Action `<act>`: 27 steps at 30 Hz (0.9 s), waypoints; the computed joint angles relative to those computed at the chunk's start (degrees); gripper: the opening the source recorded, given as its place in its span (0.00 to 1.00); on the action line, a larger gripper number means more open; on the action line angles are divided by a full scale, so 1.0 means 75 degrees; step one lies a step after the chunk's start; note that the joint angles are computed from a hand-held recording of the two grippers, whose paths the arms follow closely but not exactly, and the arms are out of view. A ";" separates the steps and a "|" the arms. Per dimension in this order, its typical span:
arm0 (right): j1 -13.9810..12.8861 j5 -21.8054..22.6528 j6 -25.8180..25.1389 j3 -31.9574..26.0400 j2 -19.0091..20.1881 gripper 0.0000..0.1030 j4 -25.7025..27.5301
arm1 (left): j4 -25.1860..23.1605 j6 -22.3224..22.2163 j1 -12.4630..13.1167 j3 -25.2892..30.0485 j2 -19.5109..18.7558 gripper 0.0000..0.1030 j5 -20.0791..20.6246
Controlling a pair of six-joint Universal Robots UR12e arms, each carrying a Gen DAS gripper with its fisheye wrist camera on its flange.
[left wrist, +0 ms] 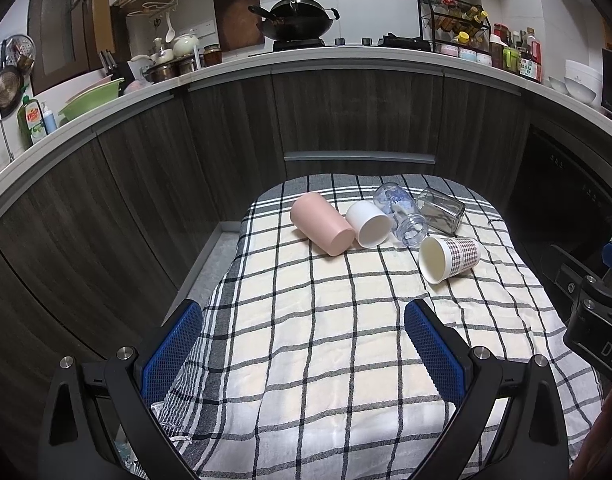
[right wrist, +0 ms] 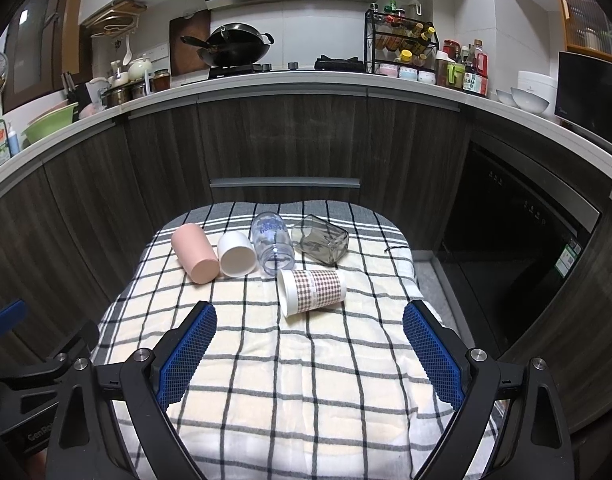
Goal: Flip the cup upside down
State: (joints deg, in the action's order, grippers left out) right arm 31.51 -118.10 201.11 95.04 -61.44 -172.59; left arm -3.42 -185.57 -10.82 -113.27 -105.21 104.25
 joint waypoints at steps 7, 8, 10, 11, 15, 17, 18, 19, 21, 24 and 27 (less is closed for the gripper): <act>-0.0029 0.0031 -0.0001 0.0008 0.0020 0.92 -0.0053 | 0.0007 -0.0010 -0.0021 0.0049 -0.0054 1.00 0.0057; -0.0030 0.0035 -0.0006 0.0007 0.0023 0.92 -0.0056 | 0.0006 -0.0016 -0.0024 0.0063 -0.0067 1.00 0.0070; -0.0035 0.0054 0.0005 0.0003 0.0030 0.92 -0.0049 | 0.0009 -0.0042 -0.0023 0.0107 -0.0105 1.00 0.0085; -0.0050 0.0082 0.0015 -0.0014 0.0032 0.92 -0.0021 | 0.0010 -0.0054 -0.0023 0.0125 -0.0123 1.00 0.0098; -0.0111 0.0171 -0.0024 -0.0145 0.0110 0.92 0.0043 | -0.0027 -0.0127 0.0005 0.0226 -0.0212 1.00 0.0094; -0.0138 0.0200 -0.0080 -0.0242 0.0161 0.92 0.0059 | 0.0020 -0.0144 0.0011 0.0303 -0.0302 1.00 0.0112; -0.0152 0.0207 -0.0147 -0.0315 0.0200 0.92 0.0078 | 0.0046 -0.0149 0.0016 0.0337 -0.0344 1.00 0.0112; -0.0164 0.0207 -0.0204 -0.0389 0.0241 0.92 0.0096 | 0.0053 -0.0166 0.0035 0.0396 -0.0408 1.00 0.0066; -0.0205 0.0260 -0.0355 -0.0564 0.0347 0.92 0.0125 | 0.0012 -0.0222 0.0054 0.0499 -0.0501 1.00 0.0036; -0.0286 0.0357 -0.0543 -0.0850 0.0518 0.92 0.0188 | -0.0035 -0.0350 0.0077 0.0717 -0.0697 1.00 0.0087; -0.0390 0.0512 -0.0743 -0.1205 0.0732 0.92 0.0346 | -0.0048 -0.0471 0.0092 0.0952 -0.0907 1.00 0.0173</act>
State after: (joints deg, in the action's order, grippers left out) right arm 28.58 -114.26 195.53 86.01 -55.95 -170.00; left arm -3.78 -189.10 -10.13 -106.13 -112.02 105.55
